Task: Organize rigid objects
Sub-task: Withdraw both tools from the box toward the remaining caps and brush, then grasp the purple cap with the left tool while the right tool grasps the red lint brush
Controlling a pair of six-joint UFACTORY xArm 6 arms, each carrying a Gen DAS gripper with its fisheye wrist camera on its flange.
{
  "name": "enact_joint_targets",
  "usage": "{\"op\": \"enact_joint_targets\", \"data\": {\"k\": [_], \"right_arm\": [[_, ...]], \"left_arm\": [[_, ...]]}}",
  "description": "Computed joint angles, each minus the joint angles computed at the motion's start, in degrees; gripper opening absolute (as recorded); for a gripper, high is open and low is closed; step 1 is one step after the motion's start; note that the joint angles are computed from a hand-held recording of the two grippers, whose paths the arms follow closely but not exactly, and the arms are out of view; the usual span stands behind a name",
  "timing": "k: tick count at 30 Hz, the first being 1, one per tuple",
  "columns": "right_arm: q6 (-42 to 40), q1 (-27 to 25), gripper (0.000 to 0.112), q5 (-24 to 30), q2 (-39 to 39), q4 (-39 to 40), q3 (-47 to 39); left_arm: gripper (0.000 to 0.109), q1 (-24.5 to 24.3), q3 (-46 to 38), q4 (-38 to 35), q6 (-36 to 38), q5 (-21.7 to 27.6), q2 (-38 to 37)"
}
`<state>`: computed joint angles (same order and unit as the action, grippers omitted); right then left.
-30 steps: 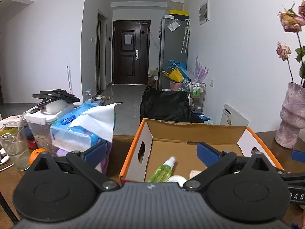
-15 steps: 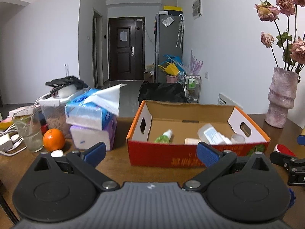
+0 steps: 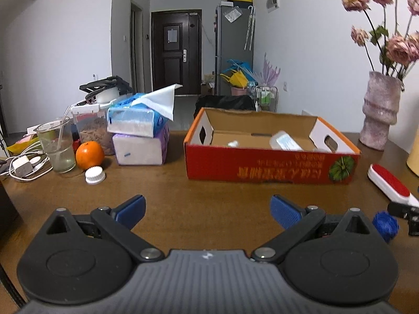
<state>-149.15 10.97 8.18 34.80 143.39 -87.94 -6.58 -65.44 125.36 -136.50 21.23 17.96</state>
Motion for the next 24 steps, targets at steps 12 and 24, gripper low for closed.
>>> {"op": "enact_joint_targets", "data": {"k": [12,24], "right_arm": [[-3.2,-3.9,0.103,3.1,-5.8,3.3,9.6],[-0.9,-5.7,0.103,5.4,-7.9,1.9,13.2]], "left_arm": [[0.103,-3.9,5.8,-4.5,3.9,0.9,-2.1],[0.076,-3.9,3.7,-13.3,11.0,-2.1,2.4]]}}
